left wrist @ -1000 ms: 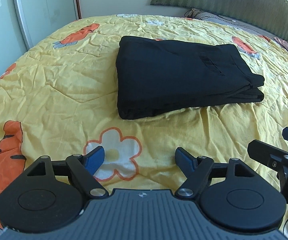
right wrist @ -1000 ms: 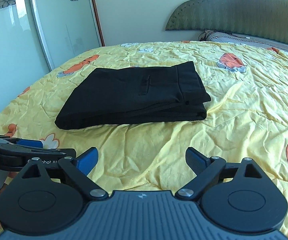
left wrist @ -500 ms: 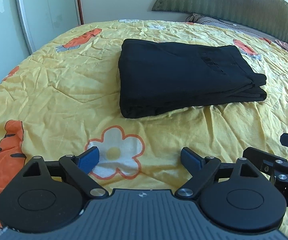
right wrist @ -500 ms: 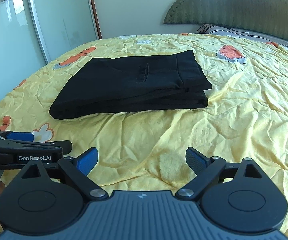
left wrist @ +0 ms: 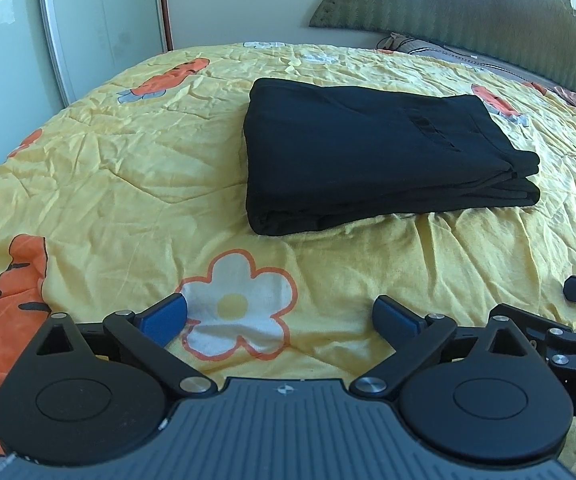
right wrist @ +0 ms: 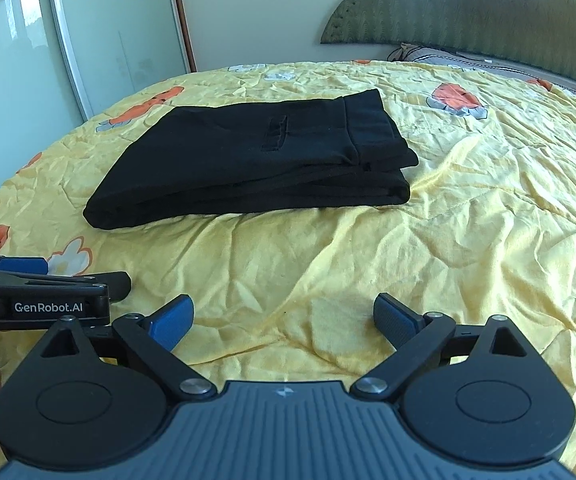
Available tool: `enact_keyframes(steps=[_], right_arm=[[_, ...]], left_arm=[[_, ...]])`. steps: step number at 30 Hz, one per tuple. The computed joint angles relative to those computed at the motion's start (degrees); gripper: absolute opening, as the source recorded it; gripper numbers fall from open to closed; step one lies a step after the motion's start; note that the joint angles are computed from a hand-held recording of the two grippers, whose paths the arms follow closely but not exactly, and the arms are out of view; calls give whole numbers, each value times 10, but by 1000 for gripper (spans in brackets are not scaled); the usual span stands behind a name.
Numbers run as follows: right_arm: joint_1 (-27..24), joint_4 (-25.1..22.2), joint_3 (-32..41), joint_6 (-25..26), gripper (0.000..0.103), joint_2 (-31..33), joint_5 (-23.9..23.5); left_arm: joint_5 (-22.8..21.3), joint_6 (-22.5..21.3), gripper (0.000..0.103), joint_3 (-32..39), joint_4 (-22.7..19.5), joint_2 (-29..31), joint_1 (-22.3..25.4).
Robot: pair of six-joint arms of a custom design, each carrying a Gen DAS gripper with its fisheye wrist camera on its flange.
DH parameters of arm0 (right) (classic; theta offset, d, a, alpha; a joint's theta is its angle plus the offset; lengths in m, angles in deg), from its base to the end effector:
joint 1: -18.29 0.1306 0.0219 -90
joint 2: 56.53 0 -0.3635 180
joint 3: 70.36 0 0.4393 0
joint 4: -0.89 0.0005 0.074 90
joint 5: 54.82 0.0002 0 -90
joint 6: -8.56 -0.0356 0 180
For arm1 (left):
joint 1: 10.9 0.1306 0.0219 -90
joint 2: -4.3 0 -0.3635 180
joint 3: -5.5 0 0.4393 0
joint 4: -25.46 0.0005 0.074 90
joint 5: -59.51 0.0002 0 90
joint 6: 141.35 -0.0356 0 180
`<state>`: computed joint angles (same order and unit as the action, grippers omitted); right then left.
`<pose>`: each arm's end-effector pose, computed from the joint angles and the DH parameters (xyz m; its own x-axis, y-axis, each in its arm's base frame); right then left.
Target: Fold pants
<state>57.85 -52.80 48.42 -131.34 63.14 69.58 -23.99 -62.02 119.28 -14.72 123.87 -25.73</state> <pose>0.5534 0.4305 0.3553 -0.6136 0.3118 -0.7255 0.3047 0.9411 0.1468 0.6893 -0.1872 0.3237 -0.6218 0.3549 -0.6981 0.4533 0.8900 0.0487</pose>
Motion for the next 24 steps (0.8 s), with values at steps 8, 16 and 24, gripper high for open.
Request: enact_keyframes(steps=[8, 16, 24], right_arm=[[1, 3, -1, 6, 101, 4, 8], [2, -2, 6, 14, 102, 9, 12], [3, -2, 7, 18, 103, 12, 16]], left_arm=[[7, 1, 102, -5, 9, -1, 2], [7, 1, 102, -5, 9, -1, 2], [8, 2, 102, -5, 9, -1, 3]])
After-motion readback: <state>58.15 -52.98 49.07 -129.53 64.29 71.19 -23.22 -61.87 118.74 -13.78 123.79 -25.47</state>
